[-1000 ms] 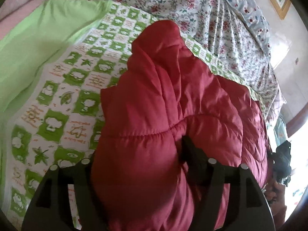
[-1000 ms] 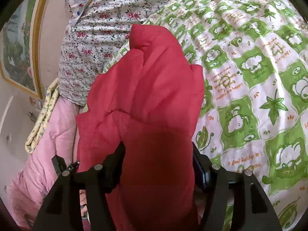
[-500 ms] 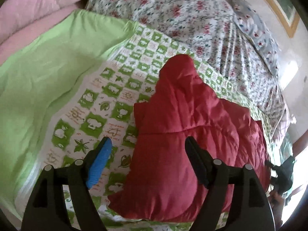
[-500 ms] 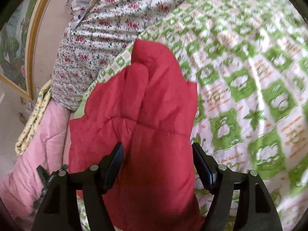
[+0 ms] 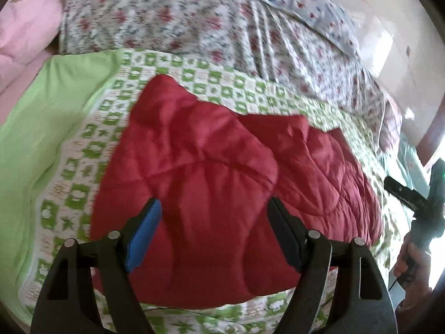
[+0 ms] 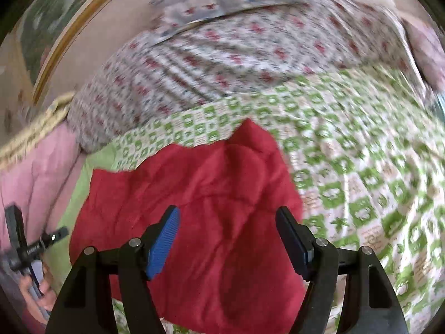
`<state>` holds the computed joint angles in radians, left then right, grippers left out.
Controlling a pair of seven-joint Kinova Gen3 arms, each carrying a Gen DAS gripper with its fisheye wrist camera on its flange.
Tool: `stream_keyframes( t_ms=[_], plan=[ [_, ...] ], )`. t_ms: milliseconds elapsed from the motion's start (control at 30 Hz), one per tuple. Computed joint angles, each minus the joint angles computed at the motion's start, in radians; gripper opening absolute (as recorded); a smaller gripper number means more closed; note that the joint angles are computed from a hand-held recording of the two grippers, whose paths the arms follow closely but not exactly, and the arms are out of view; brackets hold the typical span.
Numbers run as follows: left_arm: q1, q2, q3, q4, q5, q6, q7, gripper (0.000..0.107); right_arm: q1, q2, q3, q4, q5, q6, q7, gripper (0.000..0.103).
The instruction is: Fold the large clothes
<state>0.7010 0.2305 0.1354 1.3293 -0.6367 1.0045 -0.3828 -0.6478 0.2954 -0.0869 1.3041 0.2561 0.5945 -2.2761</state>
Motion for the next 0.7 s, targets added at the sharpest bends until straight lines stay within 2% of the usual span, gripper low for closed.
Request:
stream_keyframes(
  t_ms=[67,200,267,433,500,567,700],
  plan=[
    [0.007,0.024,0.005,-0.028,0.007,0.017,-0.009,0.078,-0.001,0.021,-0.033,-0.036,0.01,0.028,0.031,0.075],
    [0.02,0.075,0.004,-0.1,0.048,0.045,-0.073,0.078,0.041,0.116,-0.173,-0.171,0.059,0.128,0.058,0.076],
    [0.022,0.106,0.005,-0.141,0.064,0.075,-0.114,0.078,0.022,0.152,-0.184,-0.222,0.082,0.166,0.067,0.076],
    [0.066,0.215,-0.06,-0.28,0.071,0.206,-0.181,0.078,-0.027,0.279,-0.175,-0.418,0.12,0.346,0.109,0.076],
    [0.061,0.244,-0.078,-0.318,0.083,0.221,-0.205,0.079,-0.042,0.329,-0.139,-0.511,0.089,0.412,0.148,0.078],
    [0.04,0.278,-0.093,-0.37,0.11,0.241,-0.231,0.079,-0.054,0.375,-0.069,-0.604,0.009,0.46,0.191,0.078],
    [-0.008,0.327,-0.116,-0.466,0.174,0.288,-0.275,0.079,-0.083,0.467,0.106,-0.789,-0.151,0.558,0.24,0.078]
  ],
)
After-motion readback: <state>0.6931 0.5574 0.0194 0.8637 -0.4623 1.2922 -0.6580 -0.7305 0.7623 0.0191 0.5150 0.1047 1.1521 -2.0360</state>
